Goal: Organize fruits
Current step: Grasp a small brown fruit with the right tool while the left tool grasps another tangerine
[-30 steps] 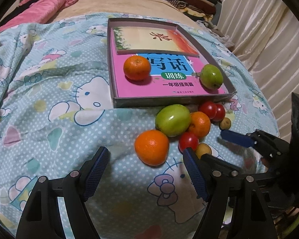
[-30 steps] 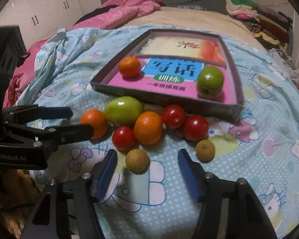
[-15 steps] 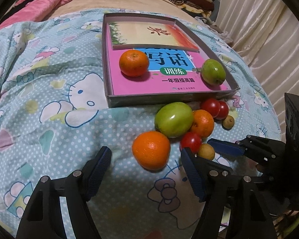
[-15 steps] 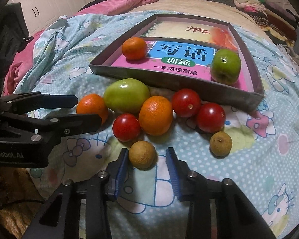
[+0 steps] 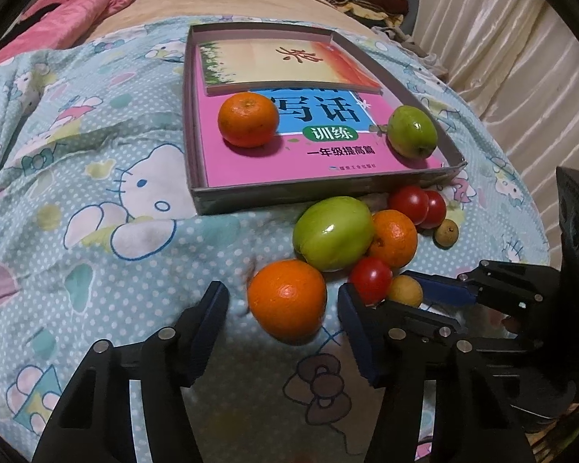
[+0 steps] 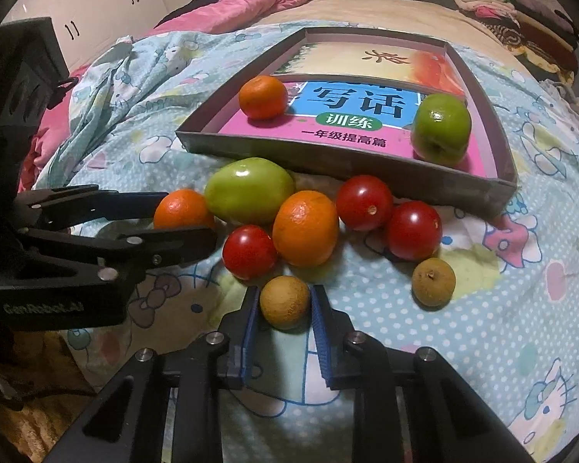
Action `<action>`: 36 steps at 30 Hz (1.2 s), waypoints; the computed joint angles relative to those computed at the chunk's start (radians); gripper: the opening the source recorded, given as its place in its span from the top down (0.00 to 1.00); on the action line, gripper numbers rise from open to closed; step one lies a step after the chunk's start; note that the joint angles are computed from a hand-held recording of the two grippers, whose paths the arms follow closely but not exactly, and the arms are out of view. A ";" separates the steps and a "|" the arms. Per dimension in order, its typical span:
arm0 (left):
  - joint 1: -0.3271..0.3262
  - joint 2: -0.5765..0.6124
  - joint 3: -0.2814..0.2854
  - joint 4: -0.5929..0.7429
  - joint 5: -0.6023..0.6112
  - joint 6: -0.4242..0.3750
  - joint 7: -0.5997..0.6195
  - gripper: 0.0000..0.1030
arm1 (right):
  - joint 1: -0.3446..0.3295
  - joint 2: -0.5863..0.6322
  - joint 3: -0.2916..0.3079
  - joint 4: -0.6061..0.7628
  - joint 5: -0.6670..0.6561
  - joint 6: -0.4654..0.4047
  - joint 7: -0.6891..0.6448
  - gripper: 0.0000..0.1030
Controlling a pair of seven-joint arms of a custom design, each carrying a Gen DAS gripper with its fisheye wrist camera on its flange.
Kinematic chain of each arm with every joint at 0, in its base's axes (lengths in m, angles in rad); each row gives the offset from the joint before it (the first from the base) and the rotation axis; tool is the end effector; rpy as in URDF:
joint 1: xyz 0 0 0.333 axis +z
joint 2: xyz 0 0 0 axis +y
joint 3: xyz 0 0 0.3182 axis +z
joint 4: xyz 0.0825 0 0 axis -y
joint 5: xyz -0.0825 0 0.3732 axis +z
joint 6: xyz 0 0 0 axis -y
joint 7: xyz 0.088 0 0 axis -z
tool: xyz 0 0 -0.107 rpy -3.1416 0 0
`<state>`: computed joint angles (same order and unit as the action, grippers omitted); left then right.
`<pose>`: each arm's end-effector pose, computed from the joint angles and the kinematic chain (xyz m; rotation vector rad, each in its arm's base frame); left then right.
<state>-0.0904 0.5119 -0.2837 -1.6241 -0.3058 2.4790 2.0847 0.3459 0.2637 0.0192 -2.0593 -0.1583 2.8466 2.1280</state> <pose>0.6675 -0.2276 0.3800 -1.3823 2.6814 -0.7695 0.5770 0.2289 0.3749 -1.8235 1.9265 -0.3288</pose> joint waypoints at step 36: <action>0.055 -0.087 -0.033 -0.078 -0.188 0.097 0.081 0.61 | 0.068 -0.061 -0.105 -0.071 -0.157 0.230 0.106 0.75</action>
<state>-0.0349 0.4251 -0.3168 -1.7022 -0.4939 2.5755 2.1658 0.4142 0.2029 -0.0862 -2.1304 -0.3154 3.0766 2.2342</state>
